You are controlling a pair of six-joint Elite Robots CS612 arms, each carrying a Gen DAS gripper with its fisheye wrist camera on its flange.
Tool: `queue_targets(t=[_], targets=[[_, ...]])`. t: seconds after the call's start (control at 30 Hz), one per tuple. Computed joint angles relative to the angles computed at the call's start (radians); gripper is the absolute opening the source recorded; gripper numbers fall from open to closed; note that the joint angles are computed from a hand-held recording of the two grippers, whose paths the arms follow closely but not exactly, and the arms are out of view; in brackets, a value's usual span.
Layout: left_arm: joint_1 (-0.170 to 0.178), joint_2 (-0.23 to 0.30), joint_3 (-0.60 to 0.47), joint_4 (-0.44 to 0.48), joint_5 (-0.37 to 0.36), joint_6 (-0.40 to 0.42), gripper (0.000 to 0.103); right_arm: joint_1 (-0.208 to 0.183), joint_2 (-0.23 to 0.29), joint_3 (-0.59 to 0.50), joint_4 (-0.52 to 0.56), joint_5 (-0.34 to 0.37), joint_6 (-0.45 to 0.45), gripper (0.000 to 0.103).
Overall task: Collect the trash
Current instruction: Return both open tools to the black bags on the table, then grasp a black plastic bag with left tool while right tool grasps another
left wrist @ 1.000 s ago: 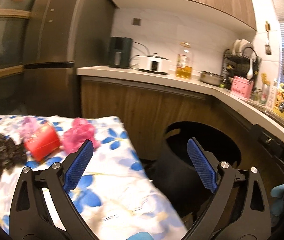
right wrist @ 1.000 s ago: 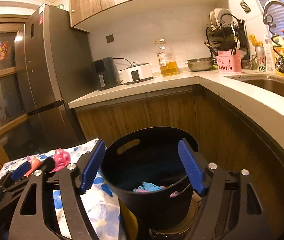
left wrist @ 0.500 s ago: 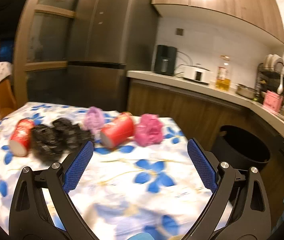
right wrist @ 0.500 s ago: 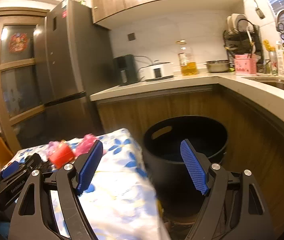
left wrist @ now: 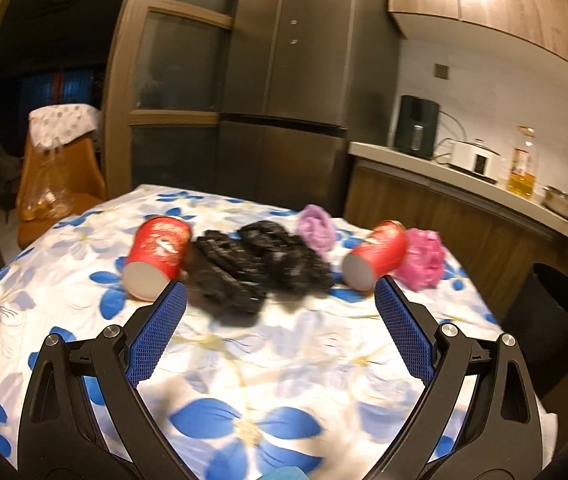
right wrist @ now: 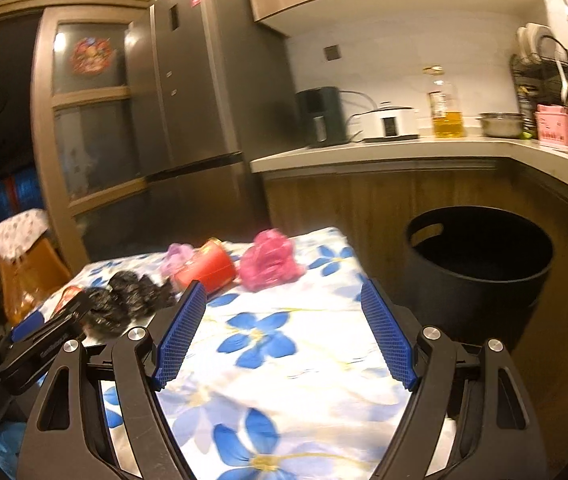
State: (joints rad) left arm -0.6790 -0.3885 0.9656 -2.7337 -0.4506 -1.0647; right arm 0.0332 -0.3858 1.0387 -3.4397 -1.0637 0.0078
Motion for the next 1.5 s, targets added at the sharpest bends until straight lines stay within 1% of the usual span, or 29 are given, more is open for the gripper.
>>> queue_targets(t=[0.1, 0.2, 0.3, 0.47, 0.53, 0.57, 0.6, 0.67, 0.73, 0.77, 0.8, 0.83, 0.87, 0.93, 0.97, 1.0, 1.03, 1.13, 1.2, 1.23, 1.33, 1.5], targets=[[0.011, -0.006, 0.011, 0.065, 0.009, -0.061, 0.093, 0.008, 0.007, -0.011, 0.007, 0.02, -0.007, 0.078], [0.026, -0.004, -0.002, 0.142, 0.005, -0.127, 0.093, 0.015, 0.018, -0.034, 0.02, 0.028, -0.012, 0.078], [0.04, 0.004, -0.022, 0.166, -0.018, -0.147, 0.093, 0.022, 0.031, -0.063, 0.037, 0.041, -0.005, 0.078], [0.059, 0.029, -0.07, 0.164, -0.065, -0.135, 0.09, 0.035, 0.058, -0.121, 0.071, 0.059, -0.005, 0.078], [0.067, 0.032, -0.076, 0.165, -0.091, -0.141, 0.084, 0.04, 0.067, -0.142, 0.084, 0.065, -0.011, 0.078], [0.072, 0.031, -0.078, 0.182, -0.105, -0.161, 0.082, 0.041, 0.07, -0.147, 0.087, 0.071, -0.014, 0.078], [0.075, 0.03, -0.077, 0.182, -0.121, -0.169, 0.078, 0.043, 0.074, -0.156, 0.092, 0.075, -0.018, 0.078], [0.083, 0.028, -0.074, 0.188, -0.151, -0.191, 0.073, 0.048, 0.084, -0.174, 0.108, 0.083, -0.025, 0.078], [0.09, 0.026, -0.069, 0.182, -0.185, -0.198, 0.059, 0.053, 0.091, -0.191, 0.126, 0.089, -0.031, 0.078], [0.095, 0.026, -0.068, 0.183, -0.209, -0.205, 0.055, 0.055, 0.095, -0.199, 0.135, 0.094, -0.035, 0.078], [0.098, 0.025, -0.064, 0.175, -0.229, -0.209, 0.046, 0.058, 0.098, -0.205, 0.145, 0.097, -0.041, 0.078], [0.102, 0.024, -0.057, 0.154, -0.249, -0.209, 0.041, 0.06, 0.102, -0.211, 0.153, 0.102, -0.049, 0.078], [0.104, 0.022, -0.047, 0.128, -0.261, -0.206, 0.039, 0.062, 0.102, -0.212, 0.157, 0.105, -0.056, 0.078], [0.104, 0.022, -0.037, 0.093, -0.266, -0.197, 0.022, 0.067, 0.107, -0.222, 0.174, 0.11, -0.072, 0.078], [0.103, 0.021, -0.033, 0.076, -0.266, -0.186, 0.018, 0.069, 0.11, -0.229, 0.187, 0.113, -0.081, 0.078], [0.101, 0.021, -0.03, 0.065, -0.266, -0.173, 0.012, 0.072, 0.113, -0.235, 0.197, 0.113, -0.088, 0.078], [0.098, 0.019, -0.022, 0.035, -0.265, -0.147, 0.01, 0.074, 0.115, -0.241, 0.207, 0.114, -0.092, 0.078], [0.083, 0.006, 0.015, -0.055, -0.249, -0.077, 0.007, 0.082, 0.124, -0.259, 0.233, 0.114, -0.108, 0.076], [0.074, -0.006, 0.042, -0.095, -0.233, -0.04, 0.007, 0.09, 0.13, -0.272, 0.253, 0.113, -0.122, 0.075], [0.07, -0.014, 0.058, -0.11, -0.228, -0.034, 0.007, 0.093, 0.134, -0.279, 0.262, 0.113, -0.128, 0.074], [0.058, -0.047, 0.127, -0.196, -0.211, -0.016, 0.007, 0.106, 0.144, -0.297, 0.295, 0.114, -0.153, 0.072], [0.047, -0.078, 0.185, -0.236, -0.155, 0.005, 0.007, 0.13, 0.165, -0.347, 0.352, 0.112, -0.186, 0.07]])
